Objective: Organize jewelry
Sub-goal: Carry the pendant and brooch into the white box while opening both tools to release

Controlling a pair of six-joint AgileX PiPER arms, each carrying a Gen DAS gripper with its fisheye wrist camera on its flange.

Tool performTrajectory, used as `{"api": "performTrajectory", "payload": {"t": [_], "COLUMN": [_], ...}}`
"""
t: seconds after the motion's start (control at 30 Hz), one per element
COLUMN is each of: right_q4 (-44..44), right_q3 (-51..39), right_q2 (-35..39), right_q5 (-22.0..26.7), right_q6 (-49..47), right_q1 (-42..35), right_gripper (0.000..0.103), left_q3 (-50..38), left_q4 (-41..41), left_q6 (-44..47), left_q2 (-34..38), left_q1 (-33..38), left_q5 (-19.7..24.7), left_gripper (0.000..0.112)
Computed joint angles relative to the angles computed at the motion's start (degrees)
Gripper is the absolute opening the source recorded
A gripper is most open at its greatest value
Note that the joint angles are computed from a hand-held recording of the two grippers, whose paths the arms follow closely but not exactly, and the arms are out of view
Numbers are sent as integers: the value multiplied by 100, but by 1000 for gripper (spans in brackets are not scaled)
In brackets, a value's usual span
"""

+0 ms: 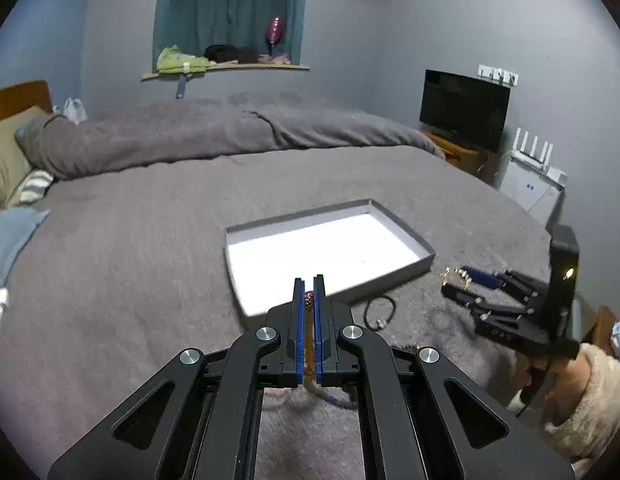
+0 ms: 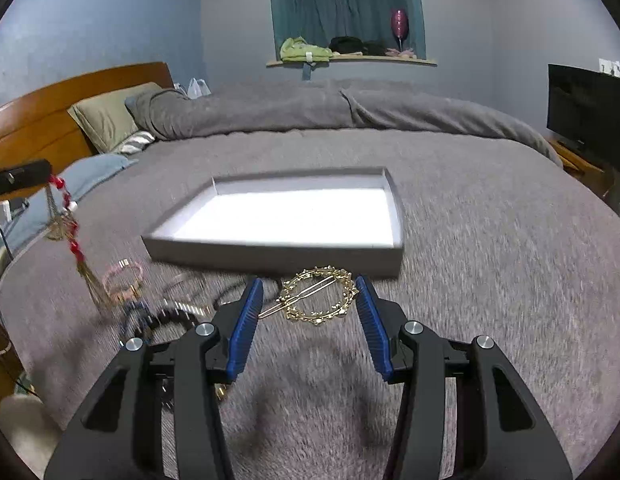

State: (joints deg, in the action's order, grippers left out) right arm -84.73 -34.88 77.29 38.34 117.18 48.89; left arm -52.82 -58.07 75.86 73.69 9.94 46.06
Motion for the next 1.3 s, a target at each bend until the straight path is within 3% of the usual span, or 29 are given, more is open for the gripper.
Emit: {"api": "performTrajectory", "payload": {"t": [0.1,0.17,0.27,0.37,0.47,0.7,0.8,0.9,1.03,1.2,1.3], "right_q4": [74,355,584,1306,1839,4345,5139,6120,6580,6796,6794], "right_q3": [-433,-911,-1443,-2119,-2735,-4366,-4941,-5676,-6301,-6393,-6257], "right_q2": [69,254,598,1079,1580,3041,3563,4028,4436,4528,4484], "right_q5": [-121,-653,-1050,-1520,-1643,-1554,-1226,-570,96,187,94], "right_q6": [-558,-1170,-1634,-2566,-3299,-6263,-7302,-8344,-8694,-8723,-8656], "right_q1": [-358,-921,-1449,-2041,-2406,-2941,-3046,-3163,-3227,-3288,-3320], "right_gripper": [48,48,48,48,48,48,48,48,48,48,48], "left_q3": [-327,-647,-1197,-1898,-2579,-4138,-4881,-5536,-6200,-7135,-7234], "left_q4": [192,352,643,1021,1360,2556,2989,3435,3945,4324,4453], "left_q6": [-268,-515,-945,-1511,-1999,-3399,-3995,-4429,-4916,-5347,-5418], "left_q2": [205,442,870,1401,1979,3559,4371,4991,5533,6128,6229], "left_q1": [-322,-539,-817,-1071,-1301,-1786,-1856,-1897,-1904,-1894,-1923], "left_q5": [-293,-480,-742,-917,-1076,-1076,-766,-423,-78,489,559], "left_gripper": [5,5,5,5,5,5,5,5,5,5,5]}}
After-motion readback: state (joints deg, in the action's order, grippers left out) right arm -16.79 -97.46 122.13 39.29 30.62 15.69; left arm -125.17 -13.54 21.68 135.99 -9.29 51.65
